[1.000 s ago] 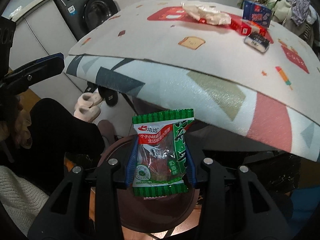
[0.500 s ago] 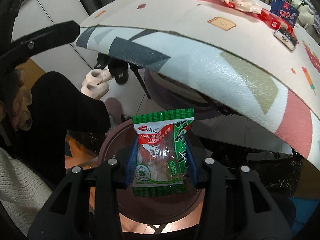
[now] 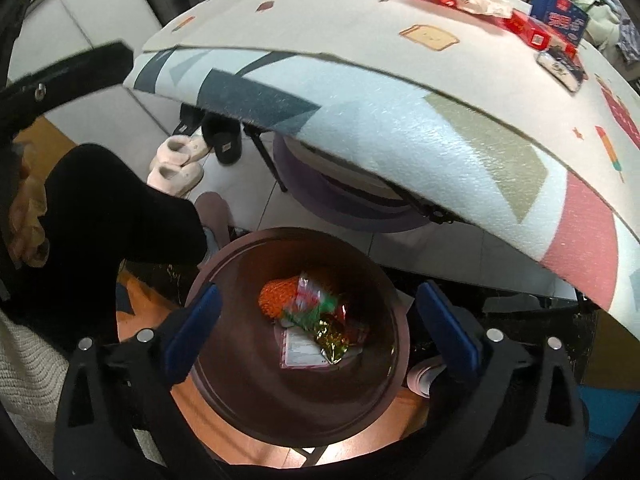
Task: Collect trash
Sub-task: 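Grasp the black Face packet with the right gripper while the left gripper grasps the white tissue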
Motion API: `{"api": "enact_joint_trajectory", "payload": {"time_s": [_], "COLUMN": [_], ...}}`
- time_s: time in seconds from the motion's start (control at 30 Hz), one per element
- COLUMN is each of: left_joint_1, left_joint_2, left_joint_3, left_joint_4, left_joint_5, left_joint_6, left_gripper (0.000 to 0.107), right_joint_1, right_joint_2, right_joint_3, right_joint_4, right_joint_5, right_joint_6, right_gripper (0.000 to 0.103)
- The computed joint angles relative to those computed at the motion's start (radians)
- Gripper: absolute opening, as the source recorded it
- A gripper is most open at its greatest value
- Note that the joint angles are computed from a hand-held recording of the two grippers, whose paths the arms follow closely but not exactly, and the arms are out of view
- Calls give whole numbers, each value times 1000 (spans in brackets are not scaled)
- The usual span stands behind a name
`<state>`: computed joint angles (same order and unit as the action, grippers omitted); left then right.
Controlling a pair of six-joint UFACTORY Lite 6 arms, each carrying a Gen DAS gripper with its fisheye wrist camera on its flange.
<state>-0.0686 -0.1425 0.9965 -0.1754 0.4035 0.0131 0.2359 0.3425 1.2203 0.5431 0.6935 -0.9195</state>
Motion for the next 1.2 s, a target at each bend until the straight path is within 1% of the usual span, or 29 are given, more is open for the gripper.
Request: {"api": "enact_joint_trajectory", "payload": {"time_s": [0.37, 0.63, 0.7, 0.77, 0.9, 1.03, 1.1, 1.13, 1.2], "left_joint_1": [8, 13, 16, 13, 11, 20, 45, 52, 64], "left_joint_2": [2, 10, 12, 15, 23, 39, 57, 65, 86], "left_joint_3": [-4, 2, 4, 4, 14, 32, 50, 59, 82], "left_joint_4": [-33, -36, -60, -43, -12, 4, -36, -25, 11], "left_joint_5": [5, 13, 18, 17, 11, 7, 11, 14, 19], "left_joint_6": [24, 17, 30, 13, -15, -29, 5, -7, -39], "left_gripper": [95, 95, 95, 95, 95, 95, 95, 95, 95], "right_joint_1": [-44, -50, -61, -79, -114, -154, -169, -170, -171], "right_joint_2": [-7, -35, -43, -46, -13, 63, 137, 170, 280], "right_joint_3": [16, 4, 7, 22, 100, 221, 334, 381, 551], "right_joint_4": [23, 44, 68, 89, 76, 72, 25, -6, -97], "right_joint_5": [-17, -66, -76, -83, -96, -123, -113, -103, -60], "right_joint_6": [6, 22, 12, 2, 19, 66, 145, 186, 300], "right_gripper": [97, 97, 97, 97, 97, 97, 97, 97, 97]}}
